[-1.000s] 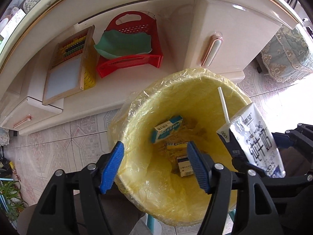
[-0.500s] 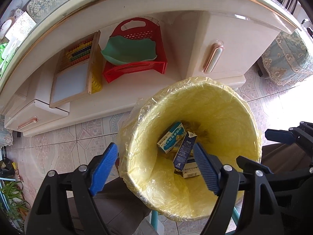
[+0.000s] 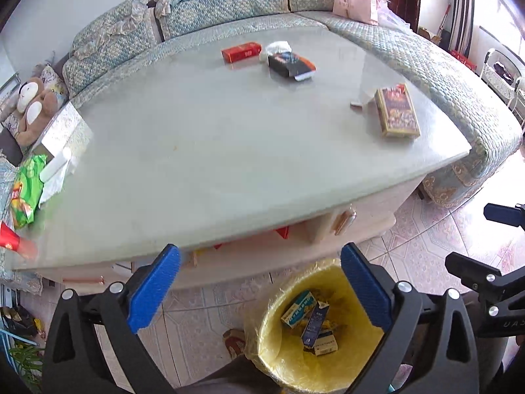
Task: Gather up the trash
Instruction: 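Reach both tools forward over the table toward the black box and poker box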
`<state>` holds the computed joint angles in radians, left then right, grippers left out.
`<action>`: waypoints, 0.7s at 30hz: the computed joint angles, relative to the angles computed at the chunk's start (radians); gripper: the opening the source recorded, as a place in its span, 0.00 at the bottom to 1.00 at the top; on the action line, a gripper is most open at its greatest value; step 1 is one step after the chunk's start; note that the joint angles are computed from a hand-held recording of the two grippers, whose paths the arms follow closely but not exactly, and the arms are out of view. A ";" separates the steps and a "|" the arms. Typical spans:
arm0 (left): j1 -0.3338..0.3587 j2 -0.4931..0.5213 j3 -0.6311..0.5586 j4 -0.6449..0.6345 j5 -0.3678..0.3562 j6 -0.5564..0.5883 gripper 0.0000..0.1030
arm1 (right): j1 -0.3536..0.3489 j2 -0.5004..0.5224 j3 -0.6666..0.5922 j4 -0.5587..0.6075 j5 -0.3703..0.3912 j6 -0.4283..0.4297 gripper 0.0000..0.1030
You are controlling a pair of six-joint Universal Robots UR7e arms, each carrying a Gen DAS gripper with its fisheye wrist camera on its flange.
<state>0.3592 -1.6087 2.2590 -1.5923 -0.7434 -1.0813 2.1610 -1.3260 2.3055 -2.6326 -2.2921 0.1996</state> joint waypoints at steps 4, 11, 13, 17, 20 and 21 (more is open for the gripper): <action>0.073 0.086 -0.095 -0.134 0.092 0.189 0.93 | -0.013 0.009 -0.056 -0.099 -0.029 -0.072 0.94; 0.264 0.349 -0.281 -0.567 0.198 0.647 0.93 | -0.102 0.141 -0.174 -0.310 -0.098 -0.268 0.94; 0.314 0.419 -0.342 -0.657 0.182 0.743 0.93 | -0.130 0.177 -0.211 -0.325 -0.108 -0.281 0.94; 0.394 0.523 -0.497 -0.571 0.114 0.739 0.93 | -0.158 0.194 -0.298 -0.163 -0.049 -0.207 0.94; 0.425 0.579 -0.615 -0.442 0.057 0.666 0.93 | -0.153 0.194 -0.359 -0.002 -0.041 -0.115 0.94; 0.432 0.597 -0.654 -0.391 0.037 0.631 0.93 | -0.153 0.190 -0.379 0.071 -0.036 -0.062 0.94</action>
